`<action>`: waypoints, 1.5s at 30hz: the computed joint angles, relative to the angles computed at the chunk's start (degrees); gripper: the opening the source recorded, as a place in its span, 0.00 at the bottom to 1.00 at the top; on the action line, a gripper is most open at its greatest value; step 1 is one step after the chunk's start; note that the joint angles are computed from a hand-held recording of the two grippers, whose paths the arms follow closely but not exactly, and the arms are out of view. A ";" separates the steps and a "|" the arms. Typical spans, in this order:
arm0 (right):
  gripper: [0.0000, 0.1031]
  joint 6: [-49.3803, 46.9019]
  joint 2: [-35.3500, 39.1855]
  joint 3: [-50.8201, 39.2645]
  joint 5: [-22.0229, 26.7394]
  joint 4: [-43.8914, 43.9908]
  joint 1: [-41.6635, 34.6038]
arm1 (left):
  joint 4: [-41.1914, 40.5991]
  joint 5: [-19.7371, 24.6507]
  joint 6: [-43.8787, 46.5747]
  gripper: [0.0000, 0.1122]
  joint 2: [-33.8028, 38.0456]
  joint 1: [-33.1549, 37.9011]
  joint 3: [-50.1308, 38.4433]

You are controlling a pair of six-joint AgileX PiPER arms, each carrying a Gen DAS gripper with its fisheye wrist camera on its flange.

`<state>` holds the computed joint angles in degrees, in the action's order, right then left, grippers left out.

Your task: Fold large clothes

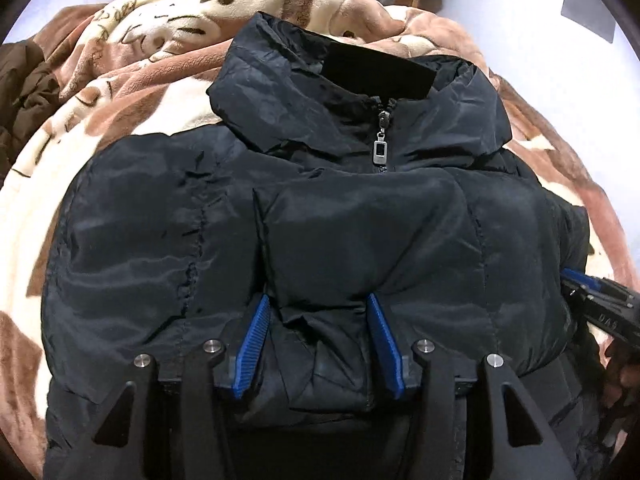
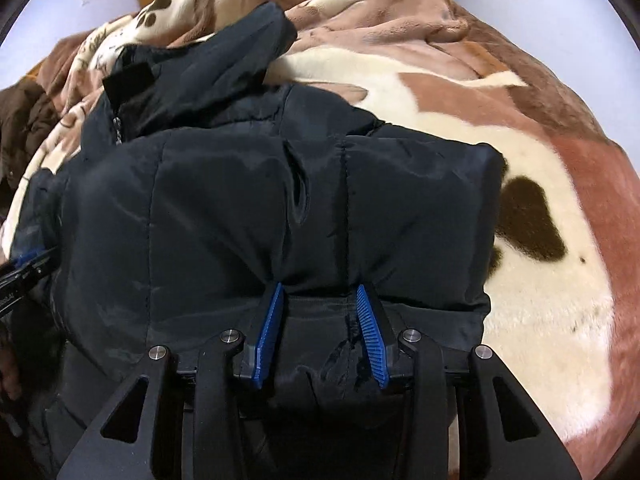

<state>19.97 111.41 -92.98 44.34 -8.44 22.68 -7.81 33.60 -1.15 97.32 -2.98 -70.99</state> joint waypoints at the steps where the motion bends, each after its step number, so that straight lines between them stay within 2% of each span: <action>1: 0.38 -1.01 -0.70 0.03 0.48 1.87 -0.70 | -0.03 1.88 -0.06 0.47 -0.13 0.24 -1.06; 3: 0.38 -3.24 -3.91 1.03 0.67 5.79 -2.66 | -1.05 5.31 0.37 0.46 -1.26 1.03 -2.87; 5: 0.38 -2.88 -7.27 2.38 -1.20 6.23 -4.31 | -4.43 6.00 3.37 0.46 -3.36 2.43 -3.49; 7: 0.38 -2.06 -7.95 1.09 -1.29 5.29 -5.62 | -3.21 5.91 2.80 0.46 -3.82 2.33 -5.64; 9: 0.38 -1.77 -6.20 -2.21 0.21 4.93 -6.69 | -0.14 5.49 0.71 0.46 -2.05 1.74 -8.49; 13: 0.38 -2.54 1.56 -9.77 4.35 4.97 -8.04 | 0.35 9.43 -0.18 0.48 7.67 2.90 -16.51; 14: 0.38 -2.89 3.08 -10.88 4.97 4.99 -7.99 | -1.14 8.69 0.83 0.49 8.75 3.30 -16.09; 18: 0.38 -3.77 6.17 -10.99 3.09 4.74 -8.15 | 0.54 0.72 1.32 0.51 8.63 1.79 -10.61; 20: 0.38 -3.55 6.79 -10.67 1.92 3.78 -7.89 | 0.73 -1.28 1.24 0.52 8.80 1.48 -9.39; 22: 0.38 -3.63 6.96 -10.89 2.26 3.93 -7.94 | 1.33 -0.31 0.73 0.53 9.38 1.35 -10.49; 24: 0.38 -2.94 6.85 -12.75 4.74 3.69 -7.86 | 2.77 2.59 -0.09 0.52 9.50 1.08 -12.74; 27: 0.38 -0.92 2.26 -10.66 5.02 2.17 -6.54 | 1.79 5.13 0.80 0.49 5.44 1.76 -12.36; 32: 0.38 -0.85 -9.04 2.25 -0.37 4.69 -2.25 | -6.66 1.29 9.40 0.49 -7.16 3.93 0.16; 35: 0.38 0.51 -7.17 3.73 -0.11 3.89 0.77 | -1.69 1.33 5.98 0.49 -5.33 2.38 1.67; 38: 0.38 2.11 -3.23 2.22 0.56 1.54 2.06 | -3.32 0.07 5.99 0.52 -2.97 2.69 2.63; 40: 0.38 3.02 -1.90 0.40 1.63 0.19 2.51 | -1.65 0.63 4.16 0.52 -2.08 2.28 1.27; 43: 0.38 4.17 -2.93 -0.09 3.44 -0.04 2.77 | 0.65 2.97 2.00 0.51 -3.01 1.73 0.40; 45: 0.38 6.23 -6.57 2.24 3.65 -0.32 3.16 | 1.11 4.82 0.89 0.51 -5.46 1.74 0.95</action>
